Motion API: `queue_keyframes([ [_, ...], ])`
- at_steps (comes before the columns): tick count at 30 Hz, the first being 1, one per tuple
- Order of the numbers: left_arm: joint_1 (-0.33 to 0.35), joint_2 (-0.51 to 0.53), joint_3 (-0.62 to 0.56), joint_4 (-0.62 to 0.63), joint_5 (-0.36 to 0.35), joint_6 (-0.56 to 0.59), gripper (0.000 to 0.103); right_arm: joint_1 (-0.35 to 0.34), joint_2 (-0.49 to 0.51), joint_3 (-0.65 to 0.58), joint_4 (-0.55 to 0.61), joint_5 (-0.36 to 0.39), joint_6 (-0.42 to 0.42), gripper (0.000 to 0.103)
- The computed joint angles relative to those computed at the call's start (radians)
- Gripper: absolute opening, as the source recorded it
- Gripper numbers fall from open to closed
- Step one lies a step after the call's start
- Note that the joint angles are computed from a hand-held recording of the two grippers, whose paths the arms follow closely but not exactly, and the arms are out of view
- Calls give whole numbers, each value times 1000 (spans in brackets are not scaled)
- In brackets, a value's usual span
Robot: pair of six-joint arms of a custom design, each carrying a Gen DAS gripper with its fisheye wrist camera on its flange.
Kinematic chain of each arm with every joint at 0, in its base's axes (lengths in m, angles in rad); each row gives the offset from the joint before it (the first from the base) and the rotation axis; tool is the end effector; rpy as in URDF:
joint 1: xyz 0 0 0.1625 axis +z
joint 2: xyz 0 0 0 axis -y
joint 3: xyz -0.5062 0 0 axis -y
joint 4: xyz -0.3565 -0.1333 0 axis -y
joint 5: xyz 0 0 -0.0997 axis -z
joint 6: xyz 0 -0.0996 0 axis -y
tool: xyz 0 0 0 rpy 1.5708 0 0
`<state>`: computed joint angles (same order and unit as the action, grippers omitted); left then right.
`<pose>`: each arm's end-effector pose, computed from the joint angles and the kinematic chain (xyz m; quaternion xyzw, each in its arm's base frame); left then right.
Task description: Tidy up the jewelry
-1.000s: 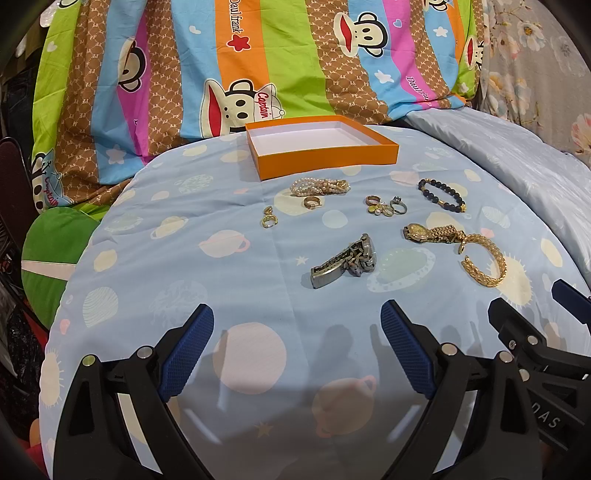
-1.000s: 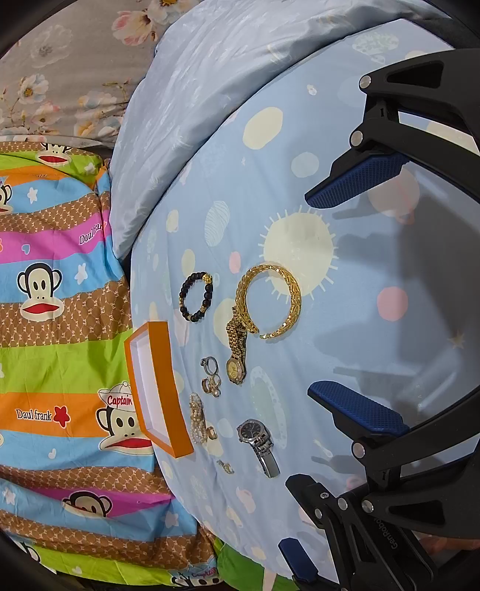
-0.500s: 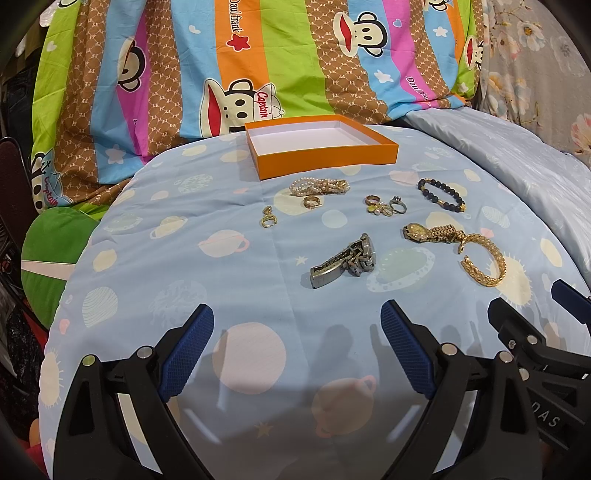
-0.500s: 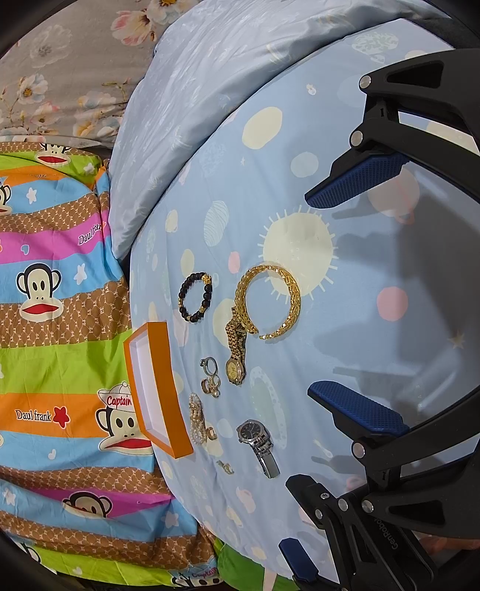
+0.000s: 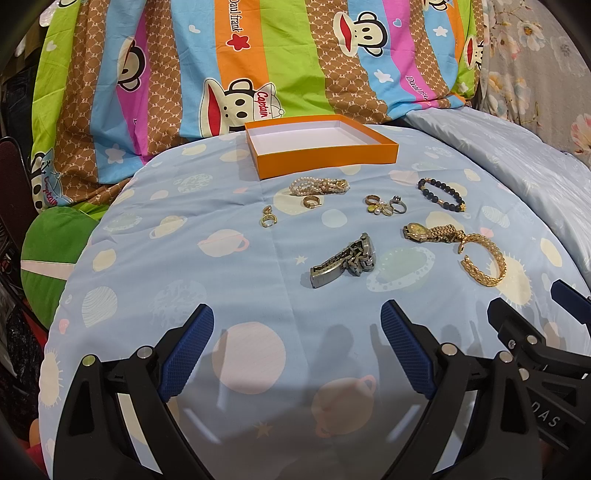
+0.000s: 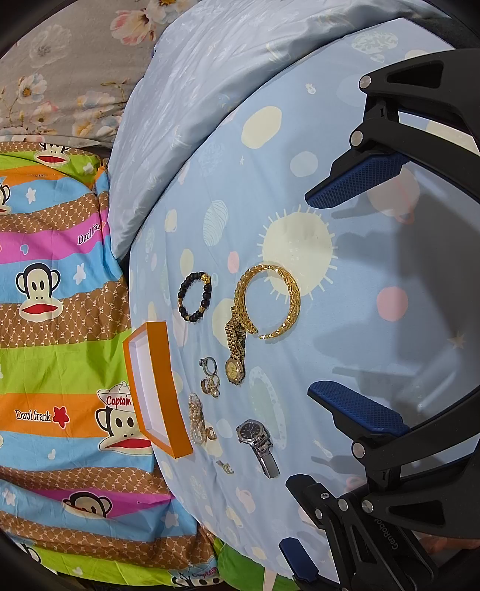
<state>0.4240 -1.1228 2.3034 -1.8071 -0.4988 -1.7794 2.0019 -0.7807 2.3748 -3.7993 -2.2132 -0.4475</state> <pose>-0.2507 -0.3554 0.1803 -0.0174 0.8000 -0.4102 0.4376 0.2670 -0.4043 0.1572 0.2943 -0.8578 0.2935 0.3024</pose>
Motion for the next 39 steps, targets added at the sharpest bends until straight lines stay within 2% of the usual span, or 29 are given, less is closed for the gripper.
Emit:
queue_keyframes([
  [20,0,-1,1,-4,-1,2,89,0,-2,-1,7,3,4,93],
  [27,-7,-8,31,-104,-3,58,90,-25,-37,3,84,75,19,93],
  [29,-19,-11,39,-105,4,67,90,-28,-42,0,102,90,3,93],
  [34,-54,-36,31,-15,12,86,96,-36,-59,-18,156,131,-61,93],
  [39,-28,-99,53,-143,-33,268,96,-46,-81,-68,275,199,-160,93],
])
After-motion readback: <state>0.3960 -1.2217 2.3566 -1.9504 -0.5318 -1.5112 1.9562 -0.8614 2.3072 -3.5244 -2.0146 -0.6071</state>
